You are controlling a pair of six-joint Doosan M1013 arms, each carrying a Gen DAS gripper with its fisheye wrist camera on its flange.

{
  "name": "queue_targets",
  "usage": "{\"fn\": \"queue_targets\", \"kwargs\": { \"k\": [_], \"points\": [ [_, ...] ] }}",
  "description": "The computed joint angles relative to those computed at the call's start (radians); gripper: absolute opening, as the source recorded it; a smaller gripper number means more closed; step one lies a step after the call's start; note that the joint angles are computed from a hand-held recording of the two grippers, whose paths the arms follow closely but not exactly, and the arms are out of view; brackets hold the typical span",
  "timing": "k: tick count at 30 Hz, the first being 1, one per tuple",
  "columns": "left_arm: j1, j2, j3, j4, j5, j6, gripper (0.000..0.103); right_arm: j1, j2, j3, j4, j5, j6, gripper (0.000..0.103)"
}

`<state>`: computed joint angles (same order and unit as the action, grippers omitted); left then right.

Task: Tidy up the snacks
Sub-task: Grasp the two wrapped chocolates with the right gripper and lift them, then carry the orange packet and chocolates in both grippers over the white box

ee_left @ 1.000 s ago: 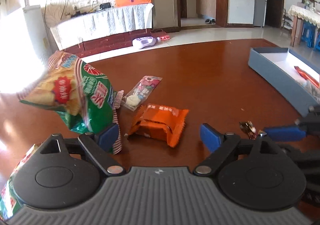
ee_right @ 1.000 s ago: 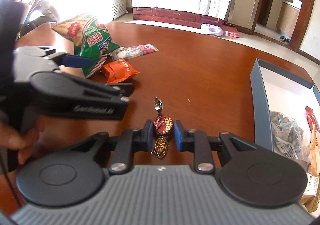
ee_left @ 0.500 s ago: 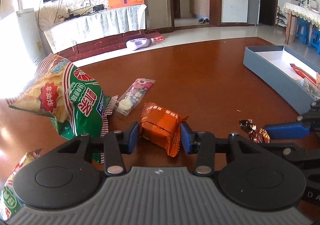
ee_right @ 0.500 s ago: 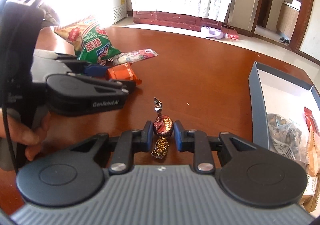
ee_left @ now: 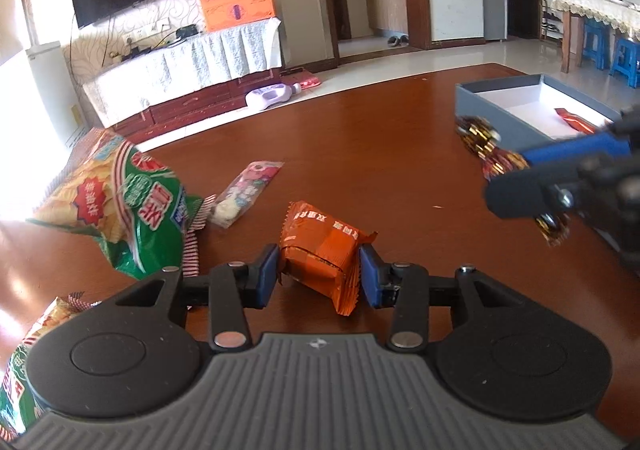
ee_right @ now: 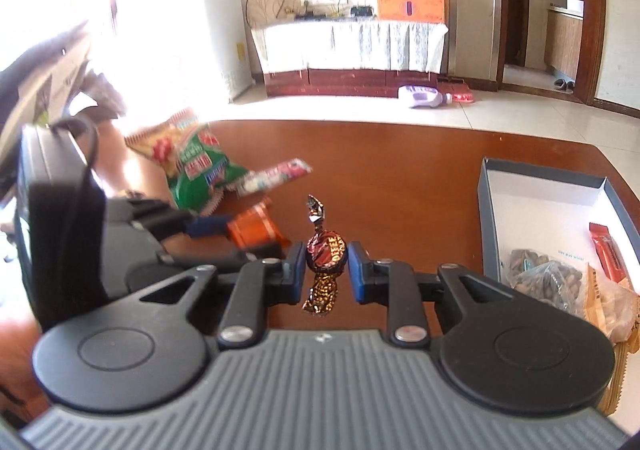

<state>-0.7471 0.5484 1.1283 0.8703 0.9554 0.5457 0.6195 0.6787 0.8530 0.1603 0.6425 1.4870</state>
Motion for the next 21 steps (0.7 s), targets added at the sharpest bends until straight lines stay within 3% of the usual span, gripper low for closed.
{"fn": "queue_targets", "kwargs": {
  "k": [21],
  "points": [
    [-0.034, 0.027, -0.069, 0.047, 0.038, 0.033, 0.049, -0.018, -0.063, 0.105, 0.016, -0.162, 0.04, 0.026]
  ]
}}
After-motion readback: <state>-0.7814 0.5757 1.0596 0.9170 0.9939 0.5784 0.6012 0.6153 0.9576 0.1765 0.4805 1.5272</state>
